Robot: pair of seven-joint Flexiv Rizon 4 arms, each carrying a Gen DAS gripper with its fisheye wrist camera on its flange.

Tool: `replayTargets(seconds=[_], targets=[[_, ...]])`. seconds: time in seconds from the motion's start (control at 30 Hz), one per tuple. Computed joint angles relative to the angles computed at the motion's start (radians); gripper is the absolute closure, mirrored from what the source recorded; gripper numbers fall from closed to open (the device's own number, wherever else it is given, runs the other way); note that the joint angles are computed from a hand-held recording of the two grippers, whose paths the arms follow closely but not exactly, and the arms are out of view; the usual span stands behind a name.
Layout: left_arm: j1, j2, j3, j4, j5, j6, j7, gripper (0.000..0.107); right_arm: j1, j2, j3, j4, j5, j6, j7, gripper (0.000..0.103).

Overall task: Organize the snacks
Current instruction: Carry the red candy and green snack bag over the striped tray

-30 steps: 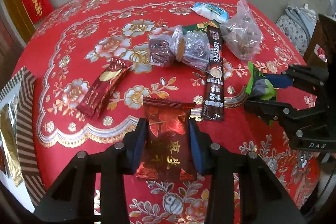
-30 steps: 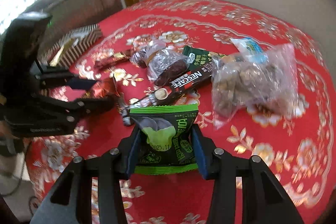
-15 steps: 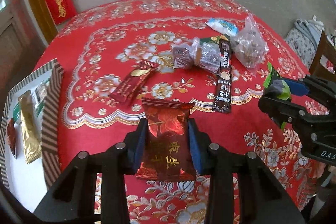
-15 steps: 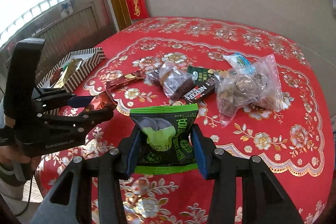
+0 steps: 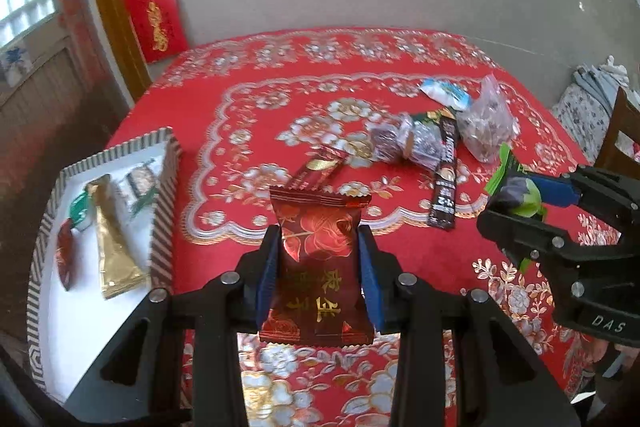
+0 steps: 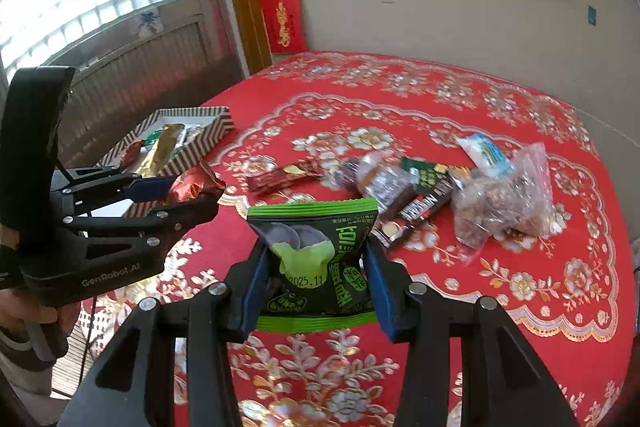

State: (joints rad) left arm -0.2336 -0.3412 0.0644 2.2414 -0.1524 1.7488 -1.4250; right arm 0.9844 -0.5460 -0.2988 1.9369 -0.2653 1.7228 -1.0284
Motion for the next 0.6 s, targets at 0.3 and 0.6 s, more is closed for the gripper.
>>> replayTargets(seconds=[0.3, 0.6], targets=[[-0.006, 0.043, 0.062, 0.054, -0.02, 0.053, -0.007, 0.068, -0.031, -0.026, 0.074, -0.071, -0.028, -0.014, -0.005, 0.056], [0.027, 0.06, 0.087, 0.095, -0.063, 0.085, 0.019, 0.068, -0.1, -0.082, 0.193, -0.18, -0.083, -0.052, -0.011, 0.056]])
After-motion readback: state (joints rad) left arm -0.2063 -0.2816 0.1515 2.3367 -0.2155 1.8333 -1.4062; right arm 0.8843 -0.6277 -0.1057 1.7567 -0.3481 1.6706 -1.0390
